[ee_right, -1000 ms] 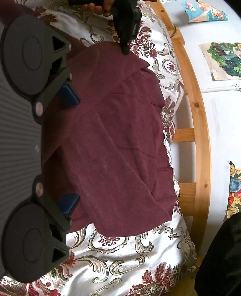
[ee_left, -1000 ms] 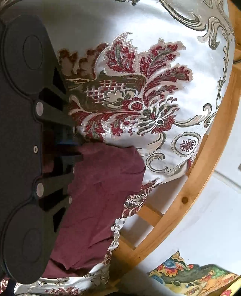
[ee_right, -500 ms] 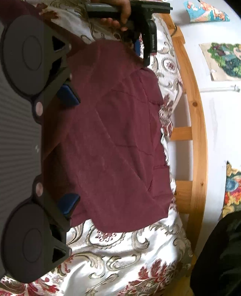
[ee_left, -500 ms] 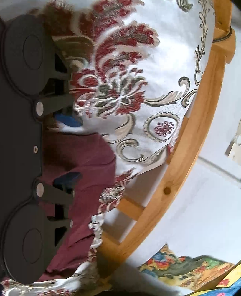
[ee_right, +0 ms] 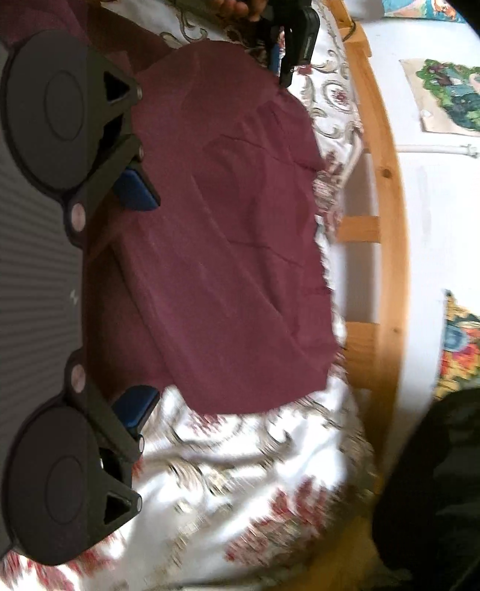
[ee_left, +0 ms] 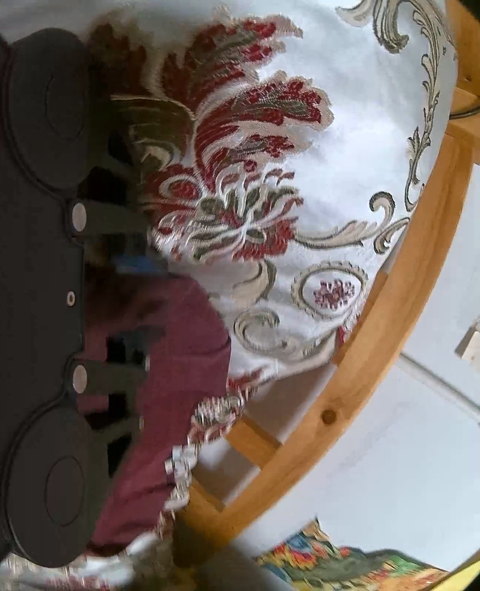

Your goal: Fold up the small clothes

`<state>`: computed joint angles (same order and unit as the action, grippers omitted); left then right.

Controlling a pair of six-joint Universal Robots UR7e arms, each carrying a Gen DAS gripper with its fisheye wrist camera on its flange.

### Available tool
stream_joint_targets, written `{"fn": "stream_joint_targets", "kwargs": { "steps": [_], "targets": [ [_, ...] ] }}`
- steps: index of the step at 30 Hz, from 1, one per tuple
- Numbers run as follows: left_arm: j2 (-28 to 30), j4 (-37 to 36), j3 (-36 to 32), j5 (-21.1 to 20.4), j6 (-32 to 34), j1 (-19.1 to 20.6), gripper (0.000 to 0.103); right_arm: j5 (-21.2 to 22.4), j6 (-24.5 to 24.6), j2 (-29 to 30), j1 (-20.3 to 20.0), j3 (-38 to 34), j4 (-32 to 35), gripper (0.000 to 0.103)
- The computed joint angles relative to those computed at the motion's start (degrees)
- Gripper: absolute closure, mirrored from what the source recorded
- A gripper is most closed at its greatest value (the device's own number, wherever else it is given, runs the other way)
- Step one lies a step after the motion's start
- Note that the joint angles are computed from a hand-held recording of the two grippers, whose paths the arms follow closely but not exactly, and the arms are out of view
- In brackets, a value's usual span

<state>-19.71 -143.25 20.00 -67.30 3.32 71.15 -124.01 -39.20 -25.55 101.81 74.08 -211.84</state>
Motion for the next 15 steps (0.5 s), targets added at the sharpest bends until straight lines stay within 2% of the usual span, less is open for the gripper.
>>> {"fn": "stream_joint_targets", "kwargs": {
  "steps": [2,5,7,10,13,15],
  "targets": [
    [-4.3,-4.6,8.3,1.4,0.3,-1.0,0.027,-0.2,-1.9,-0.6,0.4,0.9,-2.9,0.000],
    [-10.3,-9.4,19.5,4.9,2.9,-2.5,0.023,-0.4,-4.2,-1.3,1.1,2.2,-6.7,0.000],
    [-14.0,-10.0,25.4,6.3,3.1,-3.2,0.020,-0.6,-5.6,-1.7,1.5,2.6,-8.5,0.000],
    [-18.5,-9.4,31.9,9.4,1.3,-4.6,0.011,-1.1,-8.1,-2.5,2.2,3.8,-10.7,0.000],
    [-23.0,-7.1,37.7,10.4,-1.9,-6.0,0.008,-1.6,-9.4,-3.6,2.7,6.4,-13.4,0.000],
    [-26.2,-6.2,41.9,8.8,-4.0,-6.5,0.004,-1.8,-8.8,-5.1,2.9,9.2,-14.4,0.000]
  ]
}}
